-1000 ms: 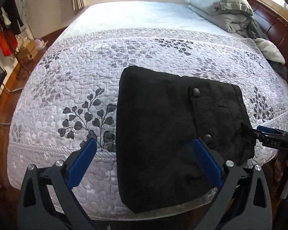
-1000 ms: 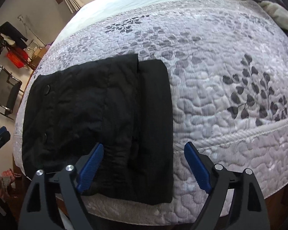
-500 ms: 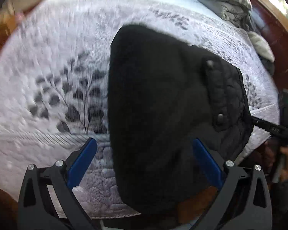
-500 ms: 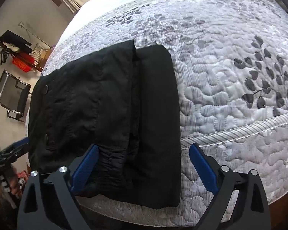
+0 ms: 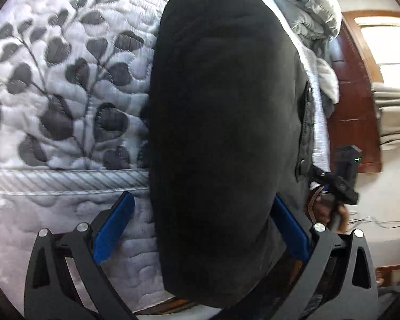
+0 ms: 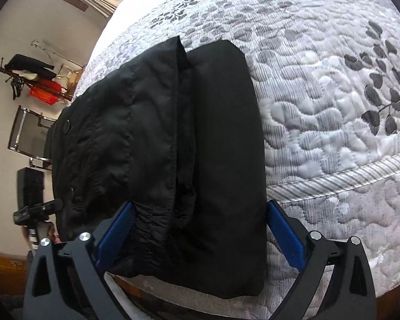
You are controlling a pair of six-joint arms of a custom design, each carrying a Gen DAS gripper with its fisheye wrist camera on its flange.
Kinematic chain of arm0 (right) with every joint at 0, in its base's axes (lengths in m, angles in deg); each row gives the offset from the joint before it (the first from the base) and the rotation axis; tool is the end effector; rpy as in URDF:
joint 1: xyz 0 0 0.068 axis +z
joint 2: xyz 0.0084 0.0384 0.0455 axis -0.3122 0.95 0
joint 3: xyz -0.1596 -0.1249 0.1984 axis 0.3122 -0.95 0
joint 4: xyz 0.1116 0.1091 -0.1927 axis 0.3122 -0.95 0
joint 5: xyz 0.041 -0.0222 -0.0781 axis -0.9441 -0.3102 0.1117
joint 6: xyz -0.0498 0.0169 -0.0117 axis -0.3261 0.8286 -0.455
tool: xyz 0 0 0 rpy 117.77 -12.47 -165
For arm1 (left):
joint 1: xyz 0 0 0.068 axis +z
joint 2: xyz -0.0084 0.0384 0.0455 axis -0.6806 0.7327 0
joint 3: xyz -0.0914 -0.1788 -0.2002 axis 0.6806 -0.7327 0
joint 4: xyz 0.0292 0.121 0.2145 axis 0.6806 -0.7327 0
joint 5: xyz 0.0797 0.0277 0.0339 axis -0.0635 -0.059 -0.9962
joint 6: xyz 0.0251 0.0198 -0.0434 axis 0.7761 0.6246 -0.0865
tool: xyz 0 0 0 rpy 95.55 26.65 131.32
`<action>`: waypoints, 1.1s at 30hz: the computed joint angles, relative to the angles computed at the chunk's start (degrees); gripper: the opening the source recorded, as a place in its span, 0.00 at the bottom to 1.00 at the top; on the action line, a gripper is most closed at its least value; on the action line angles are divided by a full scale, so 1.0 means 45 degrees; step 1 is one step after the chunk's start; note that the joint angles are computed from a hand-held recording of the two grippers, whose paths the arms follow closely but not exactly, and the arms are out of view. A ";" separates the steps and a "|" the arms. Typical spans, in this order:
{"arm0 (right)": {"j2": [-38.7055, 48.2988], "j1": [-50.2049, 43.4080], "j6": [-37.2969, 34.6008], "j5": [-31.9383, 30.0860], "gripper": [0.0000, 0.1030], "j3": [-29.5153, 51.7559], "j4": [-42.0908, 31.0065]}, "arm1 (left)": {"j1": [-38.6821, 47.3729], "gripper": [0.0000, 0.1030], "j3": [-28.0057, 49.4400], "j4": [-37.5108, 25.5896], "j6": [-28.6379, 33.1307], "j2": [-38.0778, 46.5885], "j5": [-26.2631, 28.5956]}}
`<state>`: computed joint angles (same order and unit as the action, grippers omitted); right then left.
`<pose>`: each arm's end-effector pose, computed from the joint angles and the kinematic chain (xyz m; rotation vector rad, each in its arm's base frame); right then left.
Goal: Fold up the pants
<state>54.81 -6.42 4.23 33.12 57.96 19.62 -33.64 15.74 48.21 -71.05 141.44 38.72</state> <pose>0.2435 0.0686 0.0982 -0.1263 2.8535 0.8213 0.1712 0.0032 0.0790 -0.3354 2.7817 -1.0936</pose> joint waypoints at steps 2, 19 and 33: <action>0.0262 -0.0121 -0.0053 -0.0301 0.96 0.0081 0.0067 | -0.0011 0.97 0.0030 0.0190 0.0091 0.0424 0.0503; 0.1565 -0.1261 -0.1176 -0.2092 0.97 0.0364 -0.0032 | -0.3272 0.97 -0.0407 0.1284 -0.3827 -0.1334 -0.0615; 0.1707 -0.1372 -0.1449 -0.2265 0.97 0.0408 0.0032 | -0.3766 0.96 -0.0355 0.2036 -0.4438 -0.0444 0.0032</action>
